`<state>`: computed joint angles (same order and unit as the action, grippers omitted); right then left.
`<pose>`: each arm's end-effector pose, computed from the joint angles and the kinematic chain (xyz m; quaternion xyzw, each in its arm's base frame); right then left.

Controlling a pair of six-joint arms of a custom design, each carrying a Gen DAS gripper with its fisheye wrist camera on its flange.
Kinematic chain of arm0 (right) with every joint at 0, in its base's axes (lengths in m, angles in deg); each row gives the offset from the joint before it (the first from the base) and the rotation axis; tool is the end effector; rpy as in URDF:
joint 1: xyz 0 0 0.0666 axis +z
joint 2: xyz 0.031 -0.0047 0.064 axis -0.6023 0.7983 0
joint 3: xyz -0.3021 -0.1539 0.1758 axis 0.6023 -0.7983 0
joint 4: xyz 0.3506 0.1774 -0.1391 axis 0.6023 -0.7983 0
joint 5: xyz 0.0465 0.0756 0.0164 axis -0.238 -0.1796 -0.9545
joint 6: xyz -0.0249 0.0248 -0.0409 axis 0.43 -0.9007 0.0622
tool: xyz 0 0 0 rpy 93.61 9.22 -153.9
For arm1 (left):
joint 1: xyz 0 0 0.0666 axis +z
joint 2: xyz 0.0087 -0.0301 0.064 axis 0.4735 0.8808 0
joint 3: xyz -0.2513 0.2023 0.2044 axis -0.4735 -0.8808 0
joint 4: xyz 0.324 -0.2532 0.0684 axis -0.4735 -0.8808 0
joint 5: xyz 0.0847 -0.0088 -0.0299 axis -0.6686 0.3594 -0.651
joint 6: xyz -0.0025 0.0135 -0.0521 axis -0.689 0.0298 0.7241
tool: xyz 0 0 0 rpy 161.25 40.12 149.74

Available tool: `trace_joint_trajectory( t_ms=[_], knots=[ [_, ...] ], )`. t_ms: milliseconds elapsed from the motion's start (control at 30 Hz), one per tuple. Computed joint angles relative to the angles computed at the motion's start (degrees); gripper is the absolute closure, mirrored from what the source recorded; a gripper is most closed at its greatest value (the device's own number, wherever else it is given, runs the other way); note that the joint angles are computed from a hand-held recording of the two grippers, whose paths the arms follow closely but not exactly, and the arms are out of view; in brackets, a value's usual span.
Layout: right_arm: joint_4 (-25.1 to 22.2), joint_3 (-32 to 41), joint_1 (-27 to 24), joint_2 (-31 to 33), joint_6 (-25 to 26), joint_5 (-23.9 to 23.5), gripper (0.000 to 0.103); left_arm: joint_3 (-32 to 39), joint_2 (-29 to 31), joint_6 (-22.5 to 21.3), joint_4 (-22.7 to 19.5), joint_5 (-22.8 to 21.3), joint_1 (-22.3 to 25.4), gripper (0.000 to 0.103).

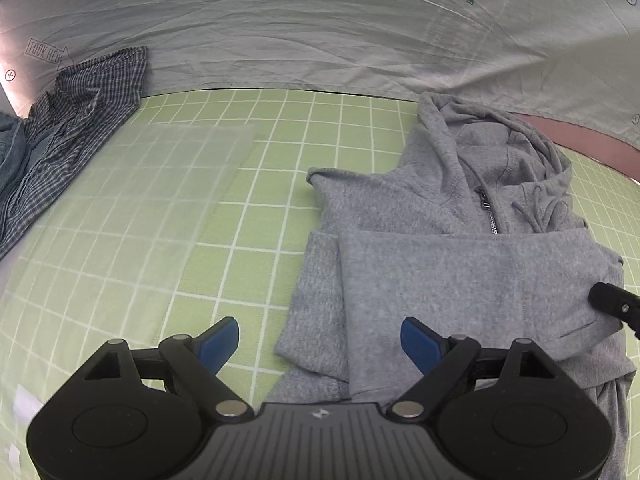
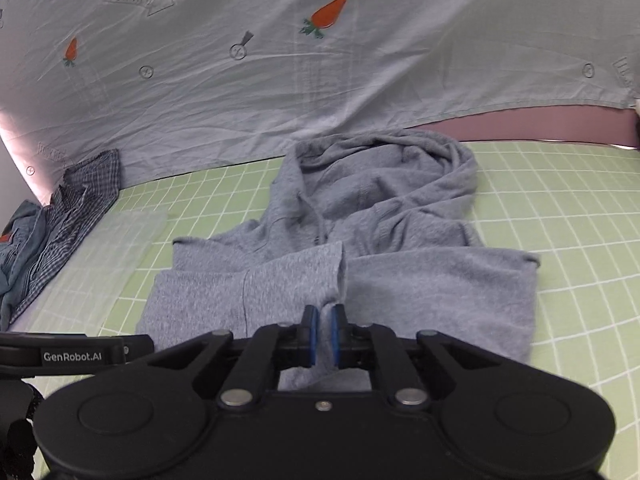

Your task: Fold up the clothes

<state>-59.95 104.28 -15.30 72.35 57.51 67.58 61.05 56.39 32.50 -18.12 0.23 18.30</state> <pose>0.5240 0.2152 0.5108 -0.1580 0.9083 0.1727 0.3467 0.4589 -0.0703 0.5128 -0.2092 0.9387 0.0554 0.2684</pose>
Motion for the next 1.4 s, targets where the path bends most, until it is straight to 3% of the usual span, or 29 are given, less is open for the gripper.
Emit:
trace_joint_trajectory(
  t_ms=[333,533,700,833,900,933,967,1067,1267,1400],
  knots=[
    [-4.03,-0.46,-5.73,0.53,-5.42,3.90,0.094,0.36,2.18,-2.31,-1.02,0.00,-1.16,0.015],
    [-5.31,-0.75,-4.44,1.73,-1.47,7.13,0.090,-0.76,2.26,-0.91,-1.53,1.18,-0.32,0.009],
    [-6.73,0.04,-4.52,2.53,-1.39,7.29,0.088,0.08,3.15,0.97,-2.82,2.85,0.68,0.004],
    [-9.28,2.69,-4.79,3.80,-2.54,6.92,0.072,1.92,3.64,1.97,-3.88,5.22,2.18,0.004],
    [-11.11,5.07,-4.84,4.96,-3.26,7.57,0.055,3.30,3.99,2.42,-3.83,5.29,3.05,0.004],
    [-11.06,5.88,-4.86,5.32,-3.31,8.24,0.039,4.21,4.38,2.46,-3.67,4.94,3.50,0.004],
    [-10.75,6.62,-4.88,5.63,-3.25,8.95,0.030,5.27,4.94,2.36,-3.47,4.64,3.94,0.004],
    [-9.71,9.64,-5.24,7.44,-3.10,9.68,0.016,9.29,7.85,1.13,-2.54,4.11,5.21,0.004],
    [-9.82,20.47,-5.84,16.13,-2.97,12.10,0.010,21.23,17.89,-1.35,-1.98,3.14,6.89,0.004],
    [-11.23,32.00,-6.61,24.59,-4.78,12.64,0.010,31.42,25.96,-0.48,-0.96,5.70,8.16,0.004]
  ],
)
